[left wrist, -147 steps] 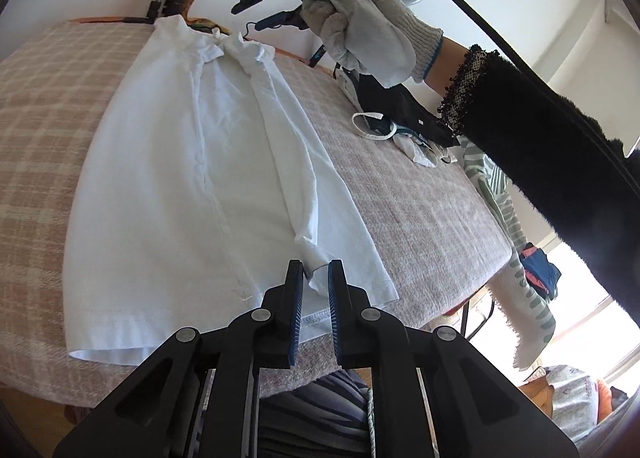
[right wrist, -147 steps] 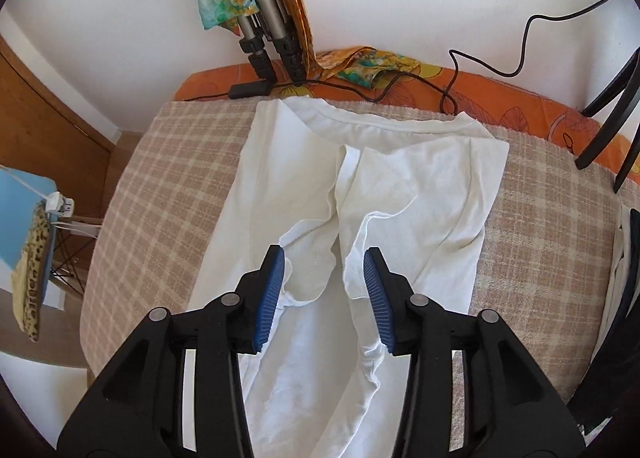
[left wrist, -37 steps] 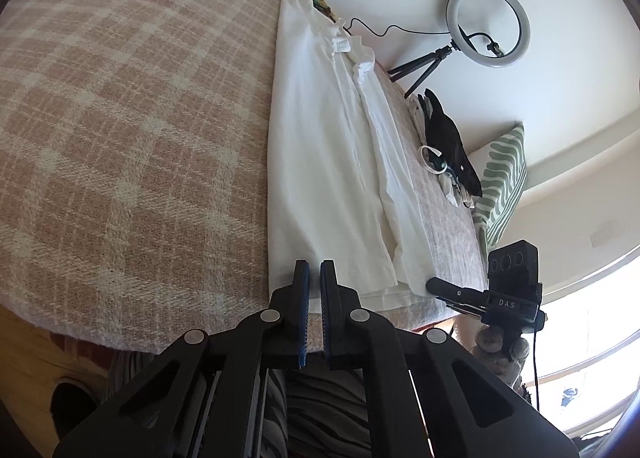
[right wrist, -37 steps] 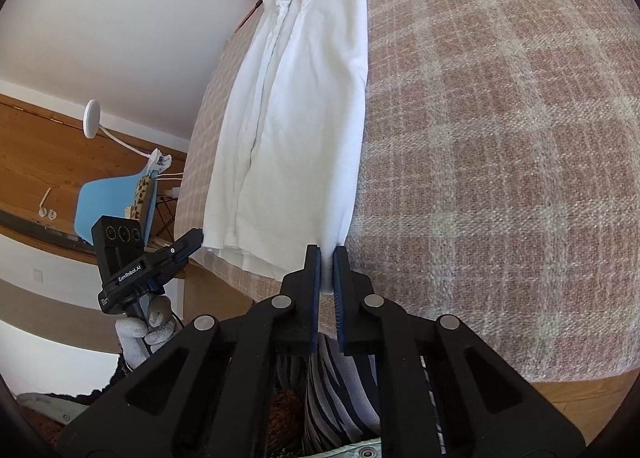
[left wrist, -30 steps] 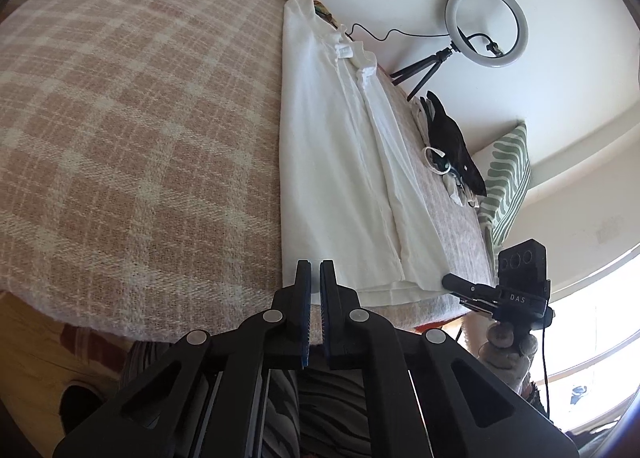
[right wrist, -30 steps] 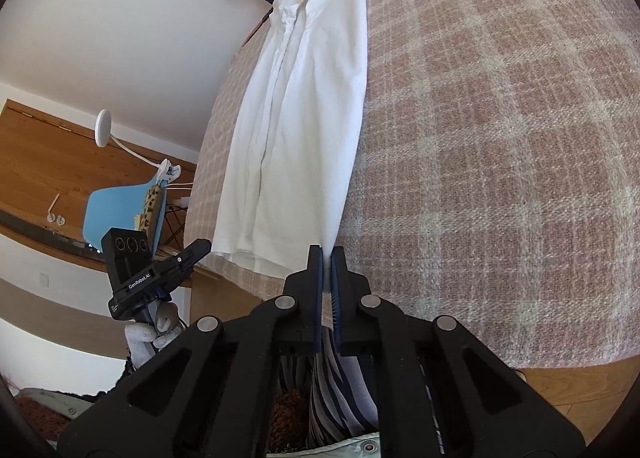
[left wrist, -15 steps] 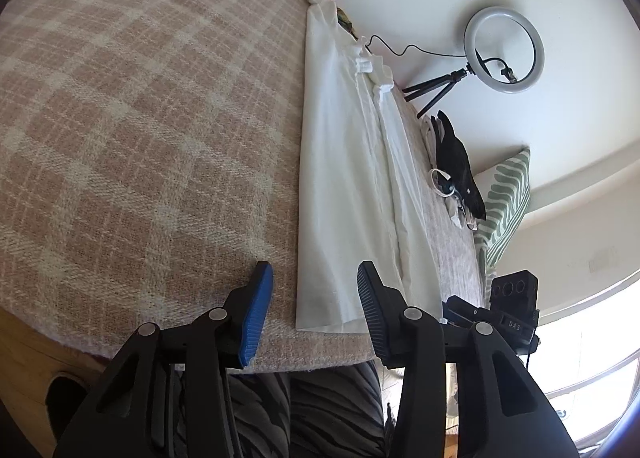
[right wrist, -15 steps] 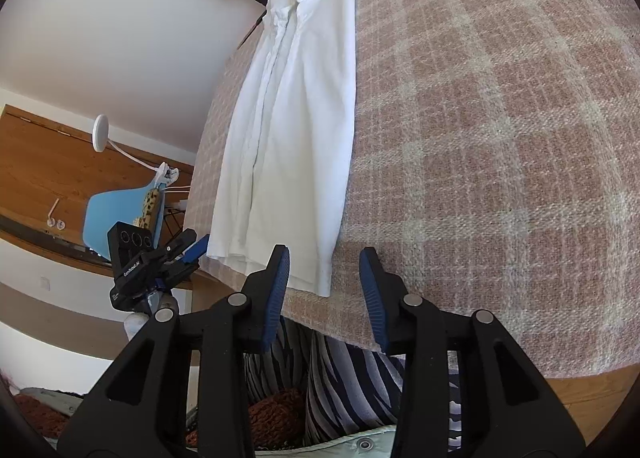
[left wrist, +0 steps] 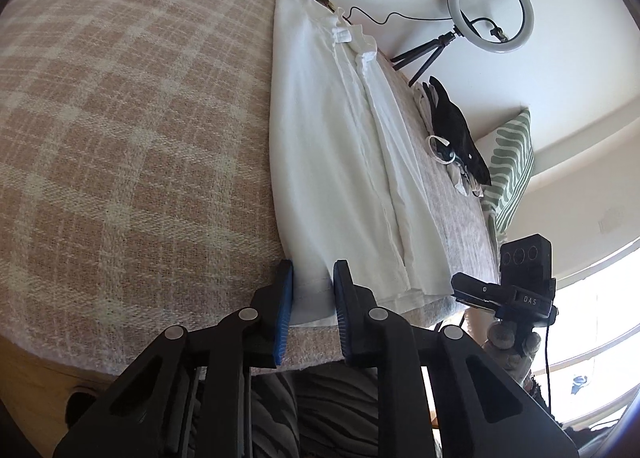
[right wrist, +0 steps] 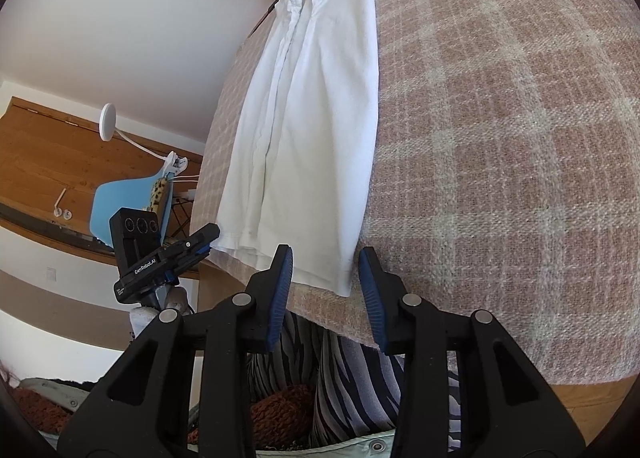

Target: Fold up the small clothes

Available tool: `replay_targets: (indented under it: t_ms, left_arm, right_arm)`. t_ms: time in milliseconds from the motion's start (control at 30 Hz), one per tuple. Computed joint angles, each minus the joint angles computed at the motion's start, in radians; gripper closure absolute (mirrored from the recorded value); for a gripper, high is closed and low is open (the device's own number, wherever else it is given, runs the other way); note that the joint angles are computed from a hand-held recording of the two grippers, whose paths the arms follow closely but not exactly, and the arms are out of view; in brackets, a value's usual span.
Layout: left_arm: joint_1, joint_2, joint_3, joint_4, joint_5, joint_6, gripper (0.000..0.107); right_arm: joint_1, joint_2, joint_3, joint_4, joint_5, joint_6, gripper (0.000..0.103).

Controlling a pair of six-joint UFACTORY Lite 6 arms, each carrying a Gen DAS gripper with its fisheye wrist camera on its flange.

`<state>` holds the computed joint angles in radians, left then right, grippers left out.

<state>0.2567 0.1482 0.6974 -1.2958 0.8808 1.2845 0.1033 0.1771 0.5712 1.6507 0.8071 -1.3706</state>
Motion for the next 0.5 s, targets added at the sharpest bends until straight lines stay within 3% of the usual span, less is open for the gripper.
replay_targets:
  t_ms: [67, 100, 300, 500]
  left_arm:
    - [0.017, 0.045, 0.021, -0.013, 0.034, -0.003, 0.102]
    - [0.022, 0.053, 0.025, -0.013, 0.042, -0.004, 0.102]
    - [0.063, 0.035, 0.030, -0.022, 0.108, -0.018, 0.102]
    - [0.044, 0.043, 0.111, -0.043, 0.143, -0.060, 0.103]
  right_arm:
    - [0.017, 0.031, 0.023, -0.004, -0.008, 0.015, 0.093]
    - [0.023, 0.043, 0.027, 0.004, -0.007, 0.013, 0.095]
    - [-0.037, 0.050, 0.008, 0.052, 0.095, -0.022, 0.097]
    - [-0.052, 0.029, 0.064, 0.062, 0.127, 0.009, 0.097]
